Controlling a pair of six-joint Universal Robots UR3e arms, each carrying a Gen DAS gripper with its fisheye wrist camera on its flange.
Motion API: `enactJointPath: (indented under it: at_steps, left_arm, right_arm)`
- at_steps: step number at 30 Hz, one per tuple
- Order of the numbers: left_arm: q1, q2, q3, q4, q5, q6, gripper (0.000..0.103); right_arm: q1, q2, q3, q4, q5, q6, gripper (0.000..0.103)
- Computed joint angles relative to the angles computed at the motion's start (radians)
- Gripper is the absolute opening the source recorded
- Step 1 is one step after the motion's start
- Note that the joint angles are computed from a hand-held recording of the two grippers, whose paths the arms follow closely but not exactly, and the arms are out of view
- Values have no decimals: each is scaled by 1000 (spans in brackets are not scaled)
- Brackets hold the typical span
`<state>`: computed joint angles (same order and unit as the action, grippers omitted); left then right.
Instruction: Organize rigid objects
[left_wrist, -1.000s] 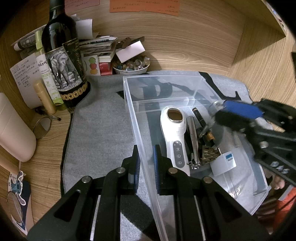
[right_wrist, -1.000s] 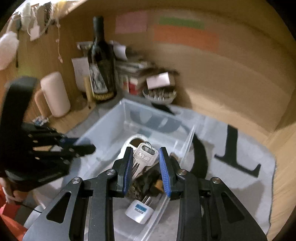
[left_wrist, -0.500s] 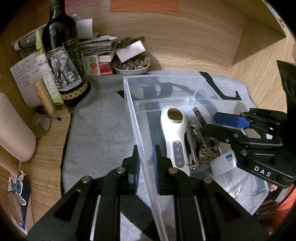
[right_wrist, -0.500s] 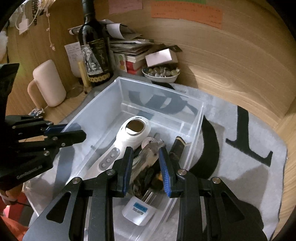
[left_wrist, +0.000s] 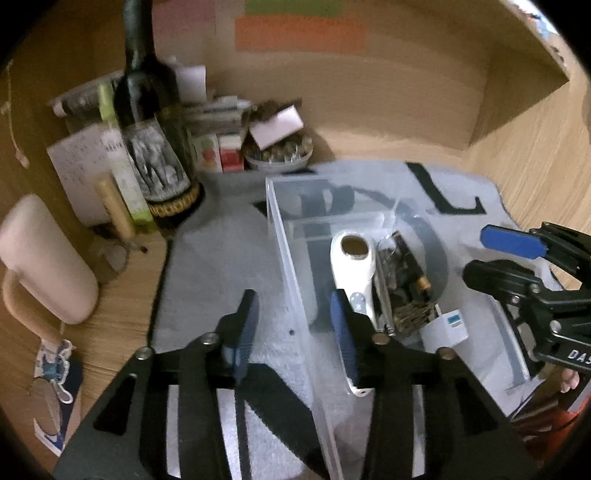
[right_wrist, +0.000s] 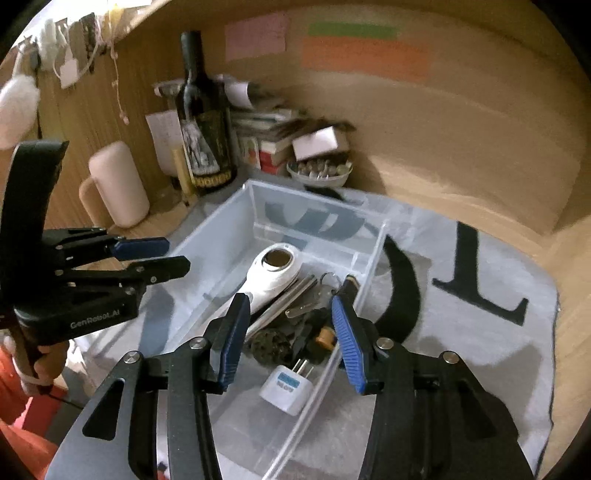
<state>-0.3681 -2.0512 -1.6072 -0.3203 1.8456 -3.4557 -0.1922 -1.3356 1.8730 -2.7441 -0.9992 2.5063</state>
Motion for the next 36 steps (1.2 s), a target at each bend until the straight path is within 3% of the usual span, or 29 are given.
enactJointPath:
  at_steps: [2,4,12,14,17,21,28,36]
  left_arm:
    - [-24,20,-8,22,32,2,51]
    - [-47,38,-22,58,59,4,59]
    - [-179,71,-45,233,216,19,86]
    - [-216,69,-47,284,258,26,92]
    - [-269,68,-57,350,314,34,98]
    - [-322,63,-66,418,366,39,101]
    - [-372,55,-80,489,401,42,102]
    - [-391,45,-77,523,413,65,102]
  right_arm:
    - [-25,-43,52,-41,28,12,67]
    - [-67,-110,137,-120,68,32,76]
    - [-242,-363,361,-215,212,54,92]
    - [-291,-425,416,-232,253,49,103]
    - [-374,-521,502,-263,323,47,103]
    - [-479,-668,582,-184,414,4,103]
    - [-645,-938,665,115,557,-137,103]
    - [-696,-1031,680,263,592,-194,103]
